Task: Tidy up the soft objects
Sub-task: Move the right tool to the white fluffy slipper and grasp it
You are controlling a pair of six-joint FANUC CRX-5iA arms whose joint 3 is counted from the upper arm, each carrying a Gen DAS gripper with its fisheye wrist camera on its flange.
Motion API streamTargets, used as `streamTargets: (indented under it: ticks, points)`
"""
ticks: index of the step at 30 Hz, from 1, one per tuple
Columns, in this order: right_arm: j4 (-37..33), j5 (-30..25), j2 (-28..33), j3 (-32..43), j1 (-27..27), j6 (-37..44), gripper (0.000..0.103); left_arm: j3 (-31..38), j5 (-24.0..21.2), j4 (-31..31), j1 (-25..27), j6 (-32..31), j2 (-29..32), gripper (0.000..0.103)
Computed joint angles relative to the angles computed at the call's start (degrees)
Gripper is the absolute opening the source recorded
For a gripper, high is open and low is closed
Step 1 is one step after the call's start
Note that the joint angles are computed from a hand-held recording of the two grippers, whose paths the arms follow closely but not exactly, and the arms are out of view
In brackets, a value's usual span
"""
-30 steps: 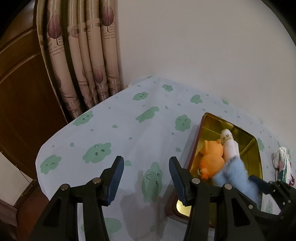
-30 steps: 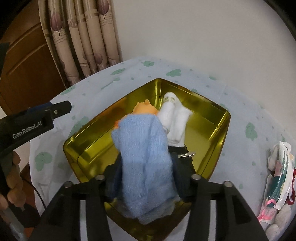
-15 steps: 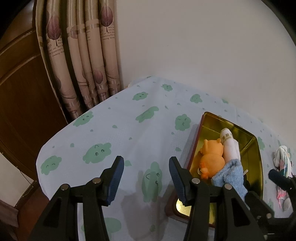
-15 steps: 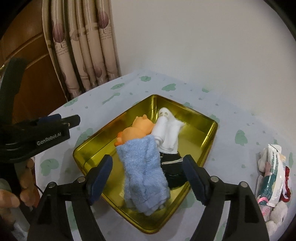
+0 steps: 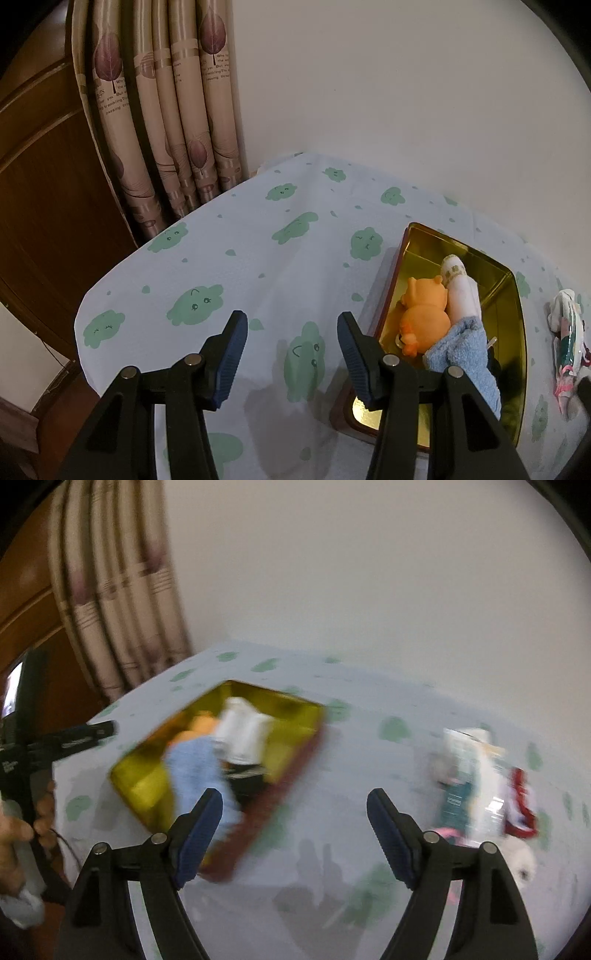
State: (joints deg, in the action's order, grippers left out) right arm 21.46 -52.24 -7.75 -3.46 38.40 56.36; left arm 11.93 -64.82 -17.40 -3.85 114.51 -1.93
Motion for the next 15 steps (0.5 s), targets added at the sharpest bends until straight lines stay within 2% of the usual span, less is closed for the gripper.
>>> streamTargets:
  ticks: [5, 9, 15]
  points:
    - [4.02, -2.64, -2.30, -3.26, -5.61, -4.27, 0.079, -0.01, 0.08, -0.99, -0.56, 0.25, -0.14, 0.052]
    - [3.05, -5.46, -2.66, -4.49, -11.10, -5.92, 0.081, 0.36, -0.23, -2.19, -1.31, 0.37, -0.02, 0.052]
    - [2.01, -6.89, -1.54, -5.61, -15.62, -6.07, 0.086, 0.40, 0.25, -2.89, -1.89, -0.04, -0.23, 0.052]
